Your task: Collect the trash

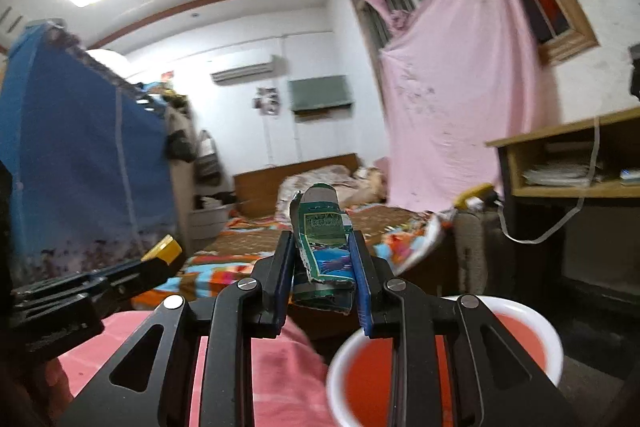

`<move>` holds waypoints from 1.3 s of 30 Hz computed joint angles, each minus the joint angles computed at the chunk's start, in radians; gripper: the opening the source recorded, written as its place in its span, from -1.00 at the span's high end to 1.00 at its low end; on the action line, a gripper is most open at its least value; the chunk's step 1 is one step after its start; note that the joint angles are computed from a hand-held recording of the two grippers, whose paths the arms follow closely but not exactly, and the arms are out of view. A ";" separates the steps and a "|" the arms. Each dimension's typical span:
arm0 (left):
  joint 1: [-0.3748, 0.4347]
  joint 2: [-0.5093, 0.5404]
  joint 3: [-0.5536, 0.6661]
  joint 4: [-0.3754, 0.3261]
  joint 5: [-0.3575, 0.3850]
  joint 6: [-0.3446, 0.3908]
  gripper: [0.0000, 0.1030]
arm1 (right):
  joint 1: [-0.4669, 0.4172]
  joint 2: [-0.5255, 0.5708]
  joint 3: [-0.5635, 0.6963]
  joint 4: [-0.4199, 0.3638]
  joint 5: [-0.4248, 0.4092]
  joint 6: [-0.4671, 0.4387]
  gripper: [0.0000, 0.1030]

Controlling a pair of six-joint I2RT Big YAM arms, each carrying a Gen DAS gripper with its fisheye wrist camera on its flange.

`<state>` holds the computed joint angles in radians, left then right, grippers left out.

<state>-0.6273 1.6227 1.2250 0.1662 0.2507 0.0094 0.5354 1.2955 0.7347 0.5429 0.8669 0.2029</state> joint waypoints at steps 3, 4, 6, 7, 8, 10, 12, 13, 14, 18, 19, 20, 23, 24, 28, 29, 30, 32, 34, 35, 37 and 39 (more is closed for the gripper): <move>-0.019 0.037 0.060 -0.079 0.035 -0.008 1.00 | -0.031 -0.014 -0.007 -0.082 0.008 0.083 0.51; -0.023 0.050 0.081 -0.109 0.046 -0.015 1.00 | -0.038 -0.015 -0.006 -0.107 0.010 0.106 0.51; -0.027 0.078 0.122 -0.166 0.064 -0.025 1.00 | -0.056 -0.028 -0.014 -0.164 0.004 0.157 0.51; -0.032 0.093 0.145 -0.197 0.066 -0.029 1.00 | -0.064 -0.030 -0.011 -0.200 0.003 0.184 0.51; -0.035 0.105 0.164 -0.228 0.068 -0.032 1.00 | -0.070 -0.038 -0.017 -0.228 0.001 0.207 0.51; -0.042 0.133 0.206 -0.294 0.063 -0.036 1.00 | -0.082 -0.038 -0.009 -0.282 -0.003 0.251 0.51; -0.047 0.159 0.245 -0.355 0.058 -0.039 1.00 | -0.079 -0.046 -0.013 -0.317 0.004 0.281 0.51; -0.051 0.170 0.262 -0.379 0.054 -0.041 1.00 | -0.080 -0.046 -0.011 -0.336 0.005 0.297 0.51; -0.053 0.186 0.288 -0.419 0.053 -0.040 1.00 | -0.080 -0.046 -0.009 -0.356 0.003 0.313 0.51; -0.063 0.225 0.348 -0.521 0.048 -0.032 1.00 | -0.085 -0.043 -0.003 -0.418 -0.004 0.357 0.51; -0.065 0.234 0.363 -0.544 0.048 -0.026 1.00 | -0.084 -0.042 0.000 -0.430 -0.004 0.367 0.51; -0.067 0.240 0.373 -0.556 0.049 -0.022 1.00 | -0.088 -0.042 0.001 -0.439 -0.008 0.375 0.51; -0.069 0.260 0.411 -0.607 0.069 -0.014 1.00 | -0.092 -0.043 0.003 -0.469 -0.013 0.402 0.51; -0.068 0.272 0.430 -0.630 0.080 -0.018 1.00 | -0.096 -0.043 0.004 -0.479 -0.018 0.411 0.51; -0.065 0.295 0.468 -0.675 0.097 -0.033 1.00 | -0.107 -0.039 0.016 -0.535 -0.038 0.453 0.50; -0.066 0.299 0.474 -0.681 0.098 -0.034 1.00 | -0.109 -0.038 0.019 -0.550 -0.042 0.465 0.50; -0.066 0.303 0.480 -0.686 0.096 -0.036 1.00 | -0.110 -0.038 0.019 -0.559 -0.045 0.474 0.50; -0.065 0.300 0.477 -0.686 0.096 -0.041 1.00 | -0.112 -0.040 0.021 -0.580 -0.050 0.495 0.50; -0.061 0.294 0.467 -0.676 0.097 -0.045 0.97 | -0.112 -0.040 0.023 -0.591 -0.051 0.506 0.46; -0.059 0.291 0.462 -0.668 0.097 -0.048 0.93 | -0.111 -0.041 0.023 -0.592 -0.049 0.508 0.42; -0.055 0.280 0.445 -0.644 0.092 -0.057 0.86 | -0.109 -0.043 0.021 -0.585 -0.048 0.504 0.32; -0.049 0.268 0.427 -0.622 0.078 -0.069 0.80 | -0.106 -0.043 0.022 -0.580 -0.044 0.498 0.27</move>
<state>-0.6766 1.8905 1.6523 -0.4561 0.3288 -0.0599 0.4291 1.2529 0.7568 -0.0373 0.8228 0.7005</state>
